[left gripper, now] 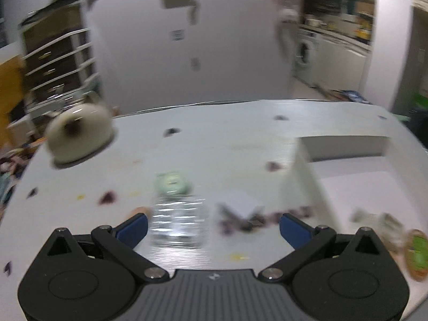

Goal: Organize rigid objects
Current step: 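Return the left gripper and grasp the tan wooden wedge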

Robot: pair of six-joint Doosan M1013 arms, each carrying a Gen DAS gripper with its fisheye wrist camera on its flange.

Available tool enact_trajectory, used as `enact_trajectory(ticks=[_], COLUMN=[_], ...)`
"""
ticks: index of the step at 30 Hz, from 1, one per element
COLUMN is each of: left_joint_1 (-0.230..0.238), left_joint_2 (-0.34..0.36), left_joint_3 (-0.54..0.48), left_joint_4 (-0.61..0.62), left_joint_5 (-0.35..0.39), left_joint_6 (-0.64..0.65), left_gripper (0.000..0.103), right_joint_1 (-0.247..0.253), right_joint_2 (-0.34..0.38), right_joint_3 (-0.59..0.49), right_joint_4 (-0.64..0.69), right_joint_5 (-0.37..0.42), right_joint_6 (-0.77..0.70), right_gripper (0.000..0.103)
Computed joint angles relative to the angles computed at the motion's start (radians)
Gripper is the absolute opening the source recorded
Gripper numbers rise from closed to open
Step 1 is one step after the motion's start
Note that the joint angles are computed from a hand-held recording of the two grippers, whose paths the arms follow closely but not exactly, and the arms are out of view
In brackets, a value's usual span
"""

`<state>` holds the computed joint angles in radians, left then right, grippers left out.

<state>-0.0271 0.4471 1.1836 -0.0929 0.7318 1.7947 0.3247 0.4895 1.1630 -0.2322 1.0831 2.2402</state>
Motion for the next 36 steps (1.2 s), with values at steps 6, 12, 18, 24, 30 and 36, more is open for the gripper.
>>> enact_trajectory(ticks=[6, 12, 18, 24, 30, 36], left_joint_1=[0.023, 0.044, 0.063, 0.071, 0.077, 0.068], left_joint_2=[0.032, 0.058, 0.095, 0.140, 0.171, 0.154], left_joint_3=[-0.016, -0.033, -0.076, -0.128, -0.179, -0.152], left_joint_4=[0.144, 0.226, 0.191, 0.155, 0.084, 0.091], left_joint_5=[-0.001, 0.023, 0.089, 0.108, 0.137, 0.126], left_joint_6=[-0.091, -0.110, -0.040, 0.010, 0.010, -0.035], left_gripper=[0.103, 0.100, 0.067, 0.060, 0.040, 0.029], right_joint_1=[0.001, 0.002, 0.007, 0.008, 0.008, 0.007], right_joint_2=[0.008, 0.017, 0.016, 0.021, 0.028, 0.026], right_joint_3=[-0.012, -0.028, -0.028, -0.037, -0.050, -0.043], right_joint_4=[-0.007, -0.011, -0.019, -0.024, -0.027, -0.028], right_joint_5=[0.009, 0.021, 0.030, 0.045, 0.055, 0.047], right_joint_6=[0.004, 0.007, 0.016, 0.020, 0.029, 0.043], right_gripper=[0.006, 0.007, 0.007, 0.007, 0.008, 0.008])
